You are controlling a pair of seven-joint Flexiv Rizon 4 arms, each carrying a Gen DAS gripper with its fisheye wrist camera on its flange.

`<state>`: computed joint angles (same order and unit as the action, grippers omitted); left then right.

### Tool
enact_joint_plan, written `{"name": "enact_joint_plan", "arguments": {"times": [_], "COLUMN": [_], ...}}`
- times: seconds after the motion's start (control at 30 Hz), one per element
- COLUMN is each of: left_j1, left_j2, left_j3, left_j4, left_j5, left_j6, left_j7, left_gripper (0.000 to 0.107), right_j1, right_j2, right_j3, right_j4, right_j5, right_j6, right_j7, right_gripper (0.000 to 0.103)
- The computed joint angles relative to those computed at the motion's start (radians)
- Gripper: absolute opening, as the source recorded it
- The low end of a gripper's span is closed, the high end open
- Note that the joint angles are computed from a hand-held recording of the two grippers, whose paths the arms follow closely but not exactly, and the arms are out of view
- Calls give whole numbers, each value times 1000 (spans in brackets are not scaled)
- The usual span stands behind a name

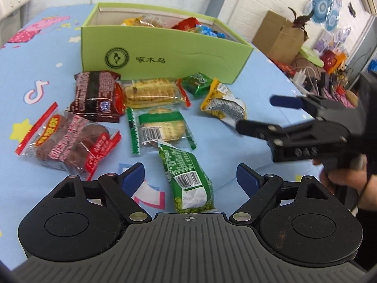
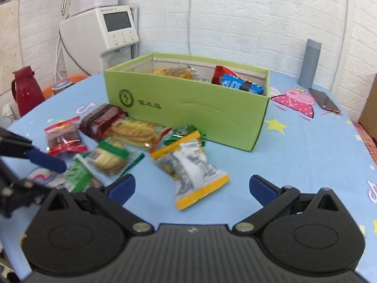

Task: Organize snacks
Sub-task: 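Close the left gripper on the green bag while the right gripper grasps the yellow-edged white bag, then carry both bags into the green box and open both grippers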

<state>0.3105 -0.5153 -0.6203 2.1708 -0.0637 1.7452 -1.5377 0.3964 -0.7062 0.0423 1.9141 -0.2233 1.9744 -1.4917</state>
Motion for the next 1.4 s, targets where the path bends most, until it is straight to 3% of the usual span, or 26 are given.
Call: {"name": "enact_joint_plan", "arguments": {"times": [0.13, 0.27, 0.3, 0.33, 0.37, 0.4, 0.47, 0.5, 0.57, 0.7, 0.83, 0.9, 1.0, 1.17, 1.3, 1.4], "left_j1": [-78, -133, -171, -220, -241, -235, -206, -158, -63, 44, 169, 220, 235, 63, -89, -206], "left_j2": [-12, -8, -4, 2, 2, 1, 0, -1, -6, 19, 41, 46, 29, -48, -189, -295], "left_j3": [76, 133, 174, 231, 254, 248, 217, 163, 59, -45, -158, -206, -225, -65, 66, 197], "left_j4": [-41, -43, -46, -51, -53, -50, -46, -36, -11, 49, 83, 64, -22, -299, -595, -801], "left_j5": [-31, -40, -43, -38, -33, -29, -27, -28, -22, 7, 61, 84, 97, 21, -37, -75], "left_j6": [-43, -17, -9, 0, 7, 12, 7, -1, -4, 24, 41, 34, 8, -112, -260, -369], "left_j7": [10, 23, 22, 25, 36, 42, 45, 45, 49, 29, -9, -11, 26, 138, 215, 216], "left_gripper": [71, 65, 56, 38, 29, 29, 20, 11, 11, 11, 11, 11, 11, 12, 12, 13], "right_j1": [-102, -126, -154, -163, -143, -129, -179, -190, -174, -229, -149, -158, -139, -169, -206, -196], "right_j2": [-67, -111, -123, -123, -115, -102, -83, -74, -48, -4, 46, 60, 69, -6, -146, -263], "right_j3": [94, 127, 161, 168, 142, 131, 171, 178, 158, 209, 140, 147, 121, 129, 184, 216], "right_j4": [-106, -151, -159, -152, -134, -115, -82, -63, -18, 71, 132, 135, 90, -142, -427, -635], "right_j5": [-125, -166, -174, -175, -152, -111, -146, -148, -131, -163, -114, -129, -135, -218, -303, -315], "right_j6": [-116, -133, -138, -127, -95, -73, -75, -67, -45, 21, 96, 123, 129, 17, -184, -358], "right_j7": [11, -8, -2, 11, 7, -15, 43, 52, 66, 101, 97, 108, 112, 163, 188, 140], "right_gripper": [102, 100, 99, 92, 72, 61, 59, 59, 58, 58, 58, 58, 59, 59, 59, 61]}}
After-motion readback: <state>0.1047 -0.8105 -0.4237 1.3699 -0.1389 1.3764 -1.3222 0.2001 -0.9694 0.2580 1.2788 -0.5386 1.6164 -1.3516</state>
